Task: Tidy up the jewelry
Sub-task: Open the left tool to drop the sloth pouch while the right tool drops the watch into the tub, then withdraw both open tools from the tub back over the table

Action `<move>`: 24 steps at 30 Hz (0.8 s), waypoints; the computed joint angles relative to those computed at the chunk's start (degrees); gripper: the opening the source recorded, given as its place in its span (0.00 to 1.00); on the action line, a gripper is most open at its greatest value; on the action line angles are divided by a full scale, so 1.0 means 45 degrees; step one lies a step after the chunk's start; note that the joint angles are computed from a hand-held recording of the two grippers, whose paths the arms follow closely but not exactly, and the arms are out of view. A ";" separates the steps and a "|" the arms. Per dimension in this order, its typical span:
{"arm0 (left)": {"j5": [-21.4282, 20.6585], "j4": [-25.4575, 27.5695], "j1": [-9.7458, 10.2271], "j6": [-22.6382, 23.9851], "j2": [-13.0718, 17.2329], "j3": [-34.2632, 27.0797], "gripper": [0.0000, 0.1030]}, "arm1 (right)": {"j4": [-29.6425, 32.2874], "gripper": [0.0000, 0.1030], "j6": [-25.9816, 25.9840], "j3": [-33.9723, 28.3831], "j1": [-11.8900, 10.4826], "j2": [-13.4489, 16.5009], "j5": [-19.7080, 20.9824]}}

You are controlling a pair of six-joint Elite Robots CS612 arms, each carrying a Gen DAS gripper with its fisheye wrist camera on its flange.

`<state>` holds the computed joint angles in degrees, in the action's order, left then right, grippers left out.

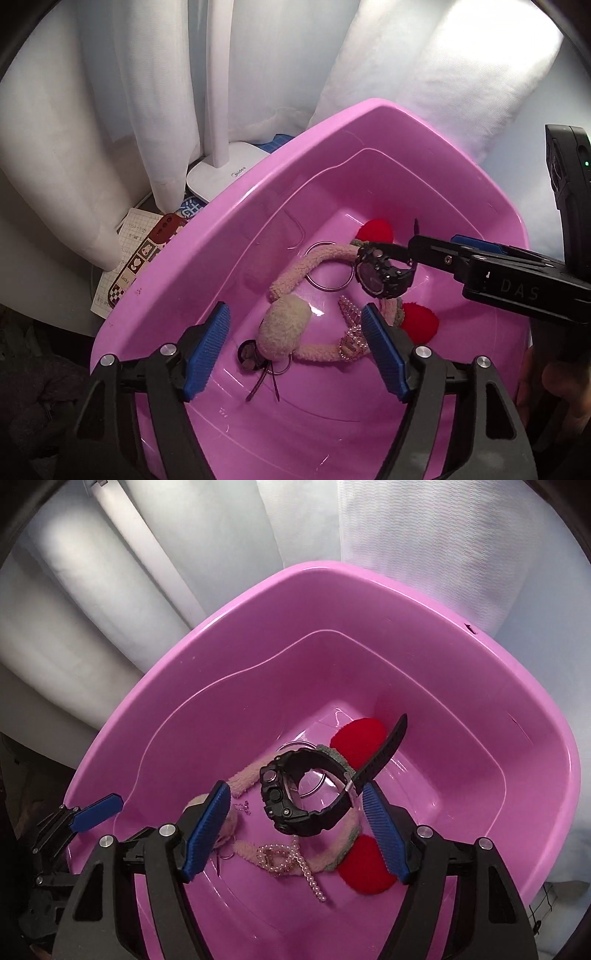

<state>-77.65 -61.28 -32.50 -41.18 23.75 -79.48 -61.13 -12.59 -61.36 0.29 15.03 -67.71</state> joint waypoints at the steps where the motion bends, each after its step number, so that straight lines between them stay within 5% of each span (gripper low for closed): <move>1: 0.0307 0.0092 -0.0065 0.0134 -0.0043 0.0037 0.75 | -0.0014 0.71 0.0020 -0.0010 0.0004 0.0010 -0.0063; 3: 0.0775 0.0301 -0.0164 0.0337 -0.0082 0.0053 0.82 | 0.0117 0.71 0.0003 -0.0216 0.0008 0.0094 -0.0144; 24: 0.1543 0.0212 -0.0315 0.0477 0.0294 -0.1235 0.82 | -0.0187 0.71 0.0284 -0.1485 0.0020 0.0444 -0.0122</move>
